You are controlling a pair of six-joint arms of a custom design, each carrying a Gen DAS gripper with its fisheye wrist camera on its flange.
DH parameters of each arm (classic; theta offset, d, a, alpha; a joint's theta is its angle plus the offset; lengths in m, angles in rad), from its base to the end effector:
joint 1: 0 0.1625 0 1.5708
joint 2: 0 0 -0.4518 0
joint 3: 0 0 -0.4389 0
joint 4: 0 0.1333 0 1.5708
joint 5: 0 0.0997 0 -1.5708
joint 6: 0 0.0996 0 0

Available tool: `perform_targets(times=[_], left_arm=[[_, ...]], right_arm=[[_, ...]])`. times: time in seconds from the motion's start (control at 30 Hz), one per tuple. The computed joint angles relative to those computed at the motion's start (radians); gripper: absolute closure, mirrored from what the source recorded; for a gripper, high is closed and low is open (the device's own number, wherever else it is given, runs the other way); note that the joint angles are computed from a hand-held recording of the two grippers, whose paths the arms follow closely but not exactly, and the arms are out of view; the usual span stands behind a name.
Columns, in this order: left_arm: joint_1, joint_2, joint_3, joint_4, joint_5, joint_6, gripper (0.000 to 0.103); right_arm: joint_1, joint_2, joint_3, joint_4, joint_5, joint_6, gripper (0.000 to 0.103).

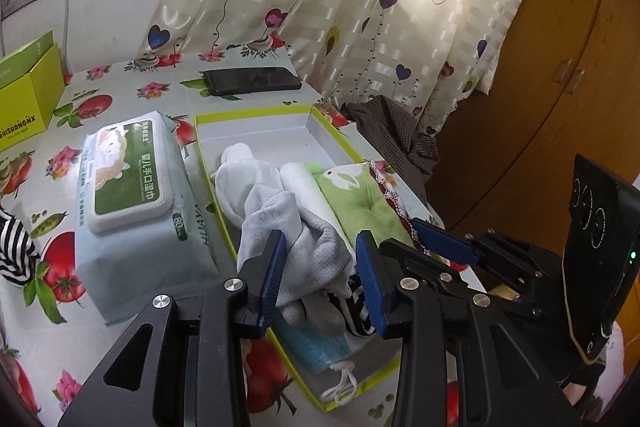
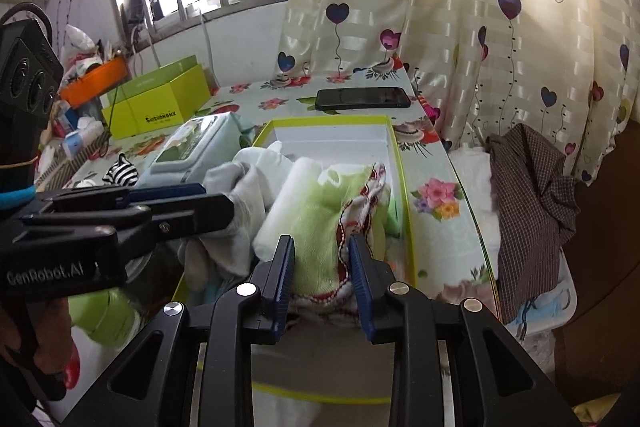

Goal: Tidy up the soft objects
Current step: 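Lower the white sock into the box and open the left tool, then move both open tools back over the remaining rolled items on the table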

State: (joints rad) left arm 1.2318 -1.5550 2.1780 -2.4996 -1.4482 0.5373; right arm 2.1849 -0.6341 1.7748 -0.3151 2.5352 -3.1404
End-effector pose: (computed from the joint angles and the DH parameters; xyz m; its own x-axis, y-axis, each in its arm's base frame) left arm -0.0252 -0.5090 0.2939 -0.6523 0.7140 -0.2543 0.7578 0.6215 -0.1990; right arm 0.3372 -0.3890 -0.0781 -0.7874 0.1277 0.6031 -0.4226 0.6005 -0.6788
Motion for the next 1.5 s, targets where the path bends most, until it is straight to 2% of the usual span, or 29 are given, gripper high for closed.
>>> perform_targets(times=[0.23, 0.37, 0.47, 0.6, 0.8, 1.03, 1.27, 1.5], left_arm=[[0.025, 0.053, -0.051, 0.03, -0.04, -0.031, 0.065], [0.035, 0.038, -0.065, 0.05, -0.08, -0.022, 0.065], [0.036, 0.015, -0.064, 0.055, -0.099, -0.009, 0.065], [0.043, -0.027, -0.051, 0.063, -0.109, 0.001, 0.065], [0.049, -0.114, 0.002, 0.081, -0.122, 0.056, 0.065], [0.046, -0.19, 0.071, 0.08, -0.107, 0.132, 0.065], [0.075, -0.237, 0.079, 0.067, -0.114, 0.139, 0.065], [0.109, -0.271, 0.069, 0.061, -0.104, 0.127, 0.065]], right_arm=[[0.026, -0.042, 0.07, -0.105, -0.002, -0.011, 0.075], [0.052, -0.033, 0.073, -0.098, 0.023, 0.008, 0.055], [0.067, -0.021, 0.063, -0.085, 0.039, 0.016, 0.052], [0.086, -0.006, 0.053, -0.073, 0.059, 0.023, 0.052], [0.098, 0.034, 0.007, 0.024, 0.068, 0.06, 0.052], [0.116, 0.022, 0.029, -0.004, 0.098, 0.094, 0.052], [0.151, 0.021, 0.028, -0.015, 0.111, 0.113, 0.052], [0.187, 0.059, -0.037, 0.055, 0.133, 0.142, 0.052]])
